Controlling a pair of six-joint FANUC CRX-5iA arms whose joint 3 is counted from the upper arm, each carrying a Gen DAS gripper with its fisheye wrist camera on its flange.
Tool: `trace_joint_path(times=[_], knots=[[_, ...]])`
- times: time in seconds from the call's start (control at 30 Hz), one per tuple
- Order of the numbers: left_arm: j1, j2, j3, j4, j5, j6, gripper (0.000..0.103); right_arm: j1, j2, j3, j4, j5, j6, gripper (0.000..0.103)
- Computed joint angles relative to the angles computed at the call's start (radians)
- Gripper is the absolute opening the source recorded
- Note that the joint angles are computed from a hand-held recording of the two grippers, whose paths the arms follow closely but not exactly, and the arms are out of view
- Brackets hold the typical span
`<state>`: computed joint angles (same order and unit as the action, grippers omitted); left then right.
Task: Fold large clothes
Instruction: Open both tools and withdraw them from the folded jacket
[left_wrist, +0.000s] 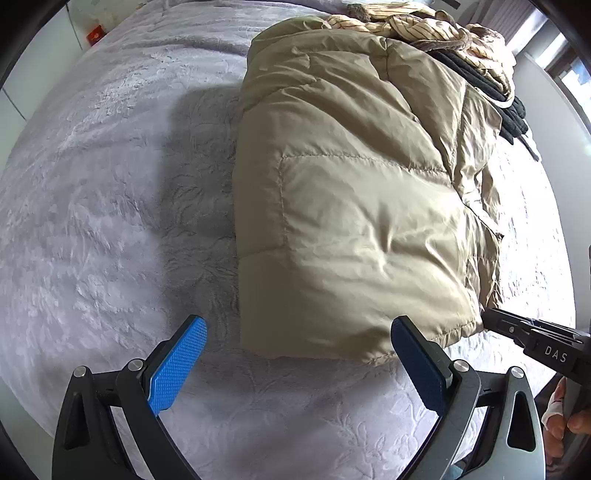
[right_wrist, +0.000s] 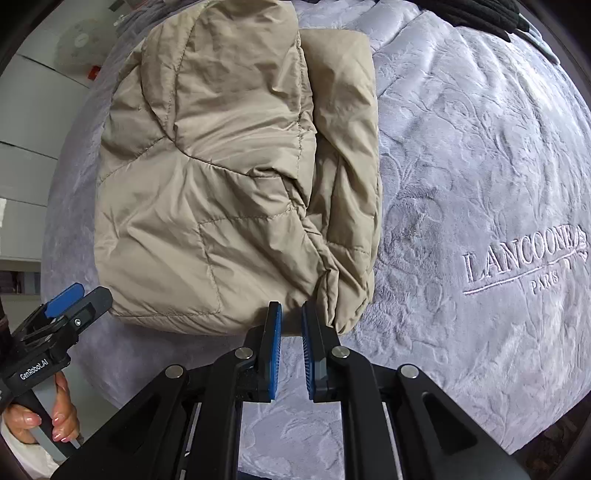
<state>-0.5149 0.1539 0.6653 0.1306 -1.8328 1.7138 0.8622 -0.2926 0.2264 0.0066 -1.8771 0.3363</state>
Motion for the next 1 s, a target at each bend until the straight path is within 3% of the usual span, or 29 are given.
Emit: trace_joint_path(times=[0.53, 0.83, 0.87, 0.9, 0.93, 1.0], knots=[[0.07, 0.004, 0.014, 0.042, -0.031, -0.129, 0.101, 0.223, 0.075, 0.114, 0.097, -0.084, -0.257, 0.012], [0.062, 0.001, 0.126, 0.016, -0.028, -0.126, 0.101, 0.259, 0.186, 0.287, 0.17, -0.164, -0.204, 0.013], [0.059, 0.003, 0.141, 0.011, -0.031, -0.12, 0.101, 0.249, 0.189, 0.292, 0.175, -0.164, -0.186, 0.015], [0.053, 0.008, 0.163, 0.002, -0.038, -0.111, 0.101, 0.249, 0.204, 0.317, 0.188, -0.175, -0.173, 0.027], [0.046, 0.015, 0.192, -0.011, -0.049, -0.102, 0.101, 0.256, 0.219, 0.345, 0.206, -0.189, -0.162, 0.045], [0.033, 0.023, 0.23, -0.023, -0.064, -0.09, 0.101, 0.266, 0.231, 0.374, 0.25, -0.206, -0.133, 0.059]])
